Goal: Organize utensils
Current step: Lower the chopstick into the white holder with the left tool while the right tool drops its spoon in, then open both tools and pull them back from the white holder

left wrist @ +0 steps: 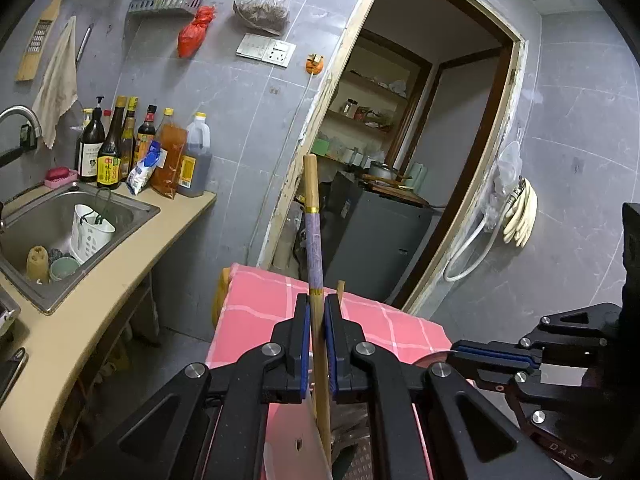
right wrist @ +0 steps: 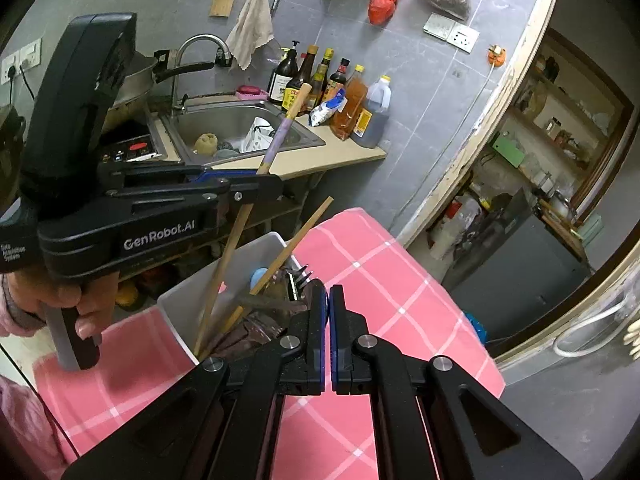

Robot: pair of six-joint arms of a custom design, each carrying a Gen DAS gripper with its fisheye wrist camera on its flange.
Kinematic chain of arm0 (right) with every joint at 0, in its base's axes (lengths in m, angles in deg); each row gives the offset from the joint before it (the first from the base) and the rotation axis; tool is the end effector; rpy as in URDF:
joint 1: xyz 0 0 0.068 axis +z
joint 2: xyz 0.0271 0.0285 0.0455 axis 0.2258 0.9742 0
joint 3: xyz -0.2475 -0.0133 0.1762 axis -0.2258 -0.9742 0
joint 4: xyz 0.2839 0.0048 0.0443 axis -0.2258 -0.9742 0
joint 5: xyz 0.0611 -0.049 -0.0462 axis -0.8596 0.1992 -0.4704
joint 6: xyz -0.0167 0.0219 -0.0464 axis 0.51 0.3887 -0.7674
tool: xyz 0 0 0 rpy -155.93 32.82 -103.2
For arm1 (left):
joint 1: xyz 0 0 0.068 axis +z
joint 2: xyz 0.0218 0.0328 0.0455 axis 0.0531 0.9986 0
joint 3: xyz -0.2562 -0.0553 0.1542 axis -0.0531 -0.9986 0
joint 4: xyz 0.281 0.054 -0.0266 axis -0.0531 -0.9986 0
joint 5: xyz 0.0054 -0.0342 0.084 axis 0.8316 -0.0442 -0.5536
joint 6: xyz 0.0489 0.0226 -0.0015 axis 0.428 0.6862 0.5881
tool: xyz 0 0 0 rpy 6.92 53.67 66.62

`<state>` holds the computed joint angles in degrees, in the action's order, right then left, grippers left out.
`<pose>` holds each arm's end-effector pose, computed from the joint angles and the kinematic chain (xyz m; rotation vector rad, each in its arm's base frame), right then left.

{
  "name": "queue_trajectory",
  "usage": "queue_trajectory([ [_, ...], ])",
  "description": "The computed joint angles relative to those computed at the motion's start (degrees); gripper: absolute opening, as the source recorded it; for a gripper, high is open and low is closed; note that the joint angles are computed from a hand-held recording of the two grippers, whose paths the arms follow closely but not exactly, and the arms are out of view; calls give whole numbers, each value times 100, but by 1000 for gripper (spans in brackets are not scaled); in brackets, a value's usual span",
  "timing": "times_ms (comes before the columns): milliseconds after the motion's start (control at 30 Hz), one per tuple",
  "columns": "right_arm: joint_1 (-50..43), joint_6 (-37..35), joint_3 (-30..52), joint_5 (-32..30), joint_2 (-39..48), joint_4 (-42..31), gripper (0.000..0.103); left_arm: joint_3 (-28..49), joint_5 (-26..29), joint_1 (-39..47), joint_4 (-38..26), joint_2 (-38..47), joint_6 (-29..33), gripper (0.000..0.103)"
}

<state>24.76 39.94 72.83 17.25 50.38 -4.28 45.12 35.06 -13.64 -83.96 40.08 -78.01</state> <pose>0.3119 0.0723 0.4802 -1.0170 2.0776 0.0439 0.2944 -0.0817 0.3505 -0.2770 1.9519 -0.3192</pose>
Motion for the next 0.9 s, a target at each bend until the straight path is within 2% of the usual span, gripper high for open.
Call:
queue_trajectory([
  [400, -216, 432, -109, -529, 155, -13, 2, -114, 174, 72, 48, -149, 7, 7],
  [900, -556, 1360, -538, -1329, 236, 408, 4, 94, 585, 168, -364, -186, 160, 8],
])
